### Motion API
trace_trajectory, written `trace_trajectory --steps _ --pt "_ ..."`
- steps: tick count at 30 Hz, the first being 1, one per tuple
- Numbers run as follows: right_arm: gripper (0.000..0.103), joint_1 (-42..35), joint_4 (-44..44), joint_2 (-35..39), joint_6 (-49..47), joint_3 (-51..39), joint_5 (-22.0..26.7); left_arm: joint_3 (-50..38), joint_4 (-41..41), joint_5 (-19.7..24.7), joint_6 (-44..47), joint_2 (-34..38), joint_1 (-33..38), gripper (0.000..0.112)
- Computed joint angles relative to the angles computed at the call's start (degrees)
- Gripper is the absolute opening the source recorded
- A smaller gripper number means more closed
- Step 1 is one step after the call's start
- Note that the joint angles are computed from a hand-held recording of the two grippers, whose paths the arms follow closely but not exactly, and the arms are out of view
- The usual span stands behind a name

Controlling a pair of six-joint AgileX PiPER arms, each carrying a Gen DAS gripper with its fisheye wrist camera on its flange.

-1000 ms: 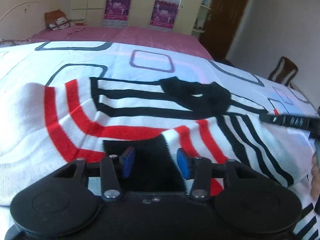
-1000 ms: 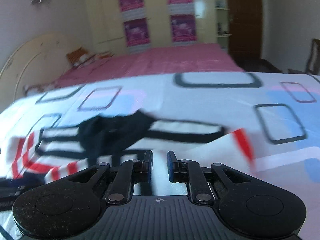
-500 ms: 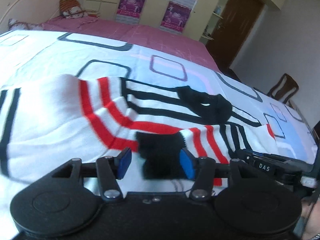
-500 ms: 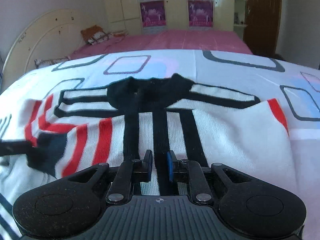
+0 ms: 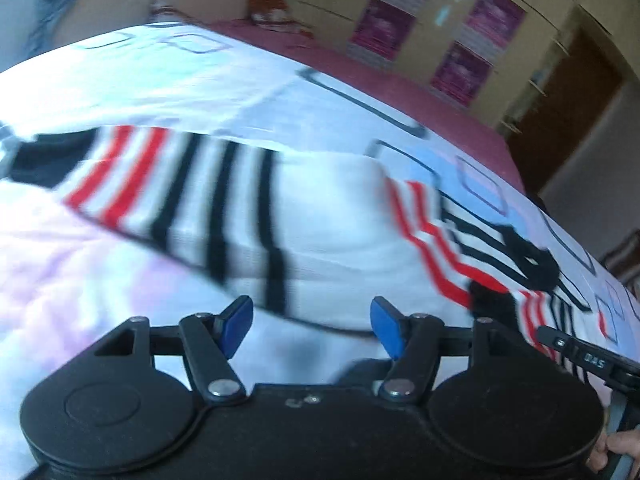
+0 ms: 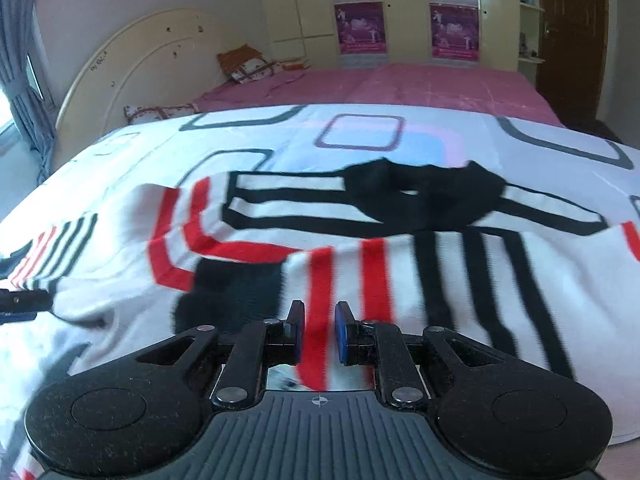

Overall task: Fold small clothes
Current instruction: 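Reach the left gripper to the other black sleeve cuff and grasp it, then carry the sleeve across the body with the left gripper and release it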

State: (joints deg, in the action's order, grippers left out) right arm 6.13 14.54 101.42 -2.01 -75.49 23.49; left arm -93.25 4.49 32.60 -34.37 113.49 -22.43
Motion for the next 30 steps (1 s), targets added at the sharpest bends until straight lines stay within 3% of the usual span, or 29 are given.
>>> trace_trajectory --steps 2,5,8,15,21,23,27,30 --pt "0.02 1.21 -1.94 0.81 2.61 -1.63 -0.06 2.08 -0.54 -0.48 -0.71 -1.31 2.19 0.066" --pt "0.09 3.48 -10.15 0.81 11.42 -1.57 -3.07 4.02 -1.28 -1.18 -2.22 -2.32 5.49 0.066" --pt "0.087 5.64 -20.84 0.78 20.54 -1.23 -5.33 4.91 -2.86 -2.32 -2.44 -2.24 8.67 0.067" --pt "0.041 4.65 -16.61 3.12 18.81 -3.65 -2.53 2.2 -9.38 -5.67 0.6 1.74 14.83 0.066" --pt "0.036 5.27 -21.96 4.86 24.48 -4.1 -1.67 -1.15 -7.55 -9.35 -2.8 5.32 15.79 0.064" --pt "0.036 5.67 -22.42 6.67 23.31 -4.6 -0.54 -1.12 -4.58 -10.73 -6.52 5.81 15.72 0.054" --pt "0.036 5.88 -24.17 5.63 25.38 -4.38 -1.02 1.16 1.69 -13.47 -14.64 5.59 16.51 0.011" --pt "0.036 6.34 -26.35 6.6 26.01 -3.99 -0.66 3.65 2.05 -15.88 -14.9 4.09 16.86 0.01"
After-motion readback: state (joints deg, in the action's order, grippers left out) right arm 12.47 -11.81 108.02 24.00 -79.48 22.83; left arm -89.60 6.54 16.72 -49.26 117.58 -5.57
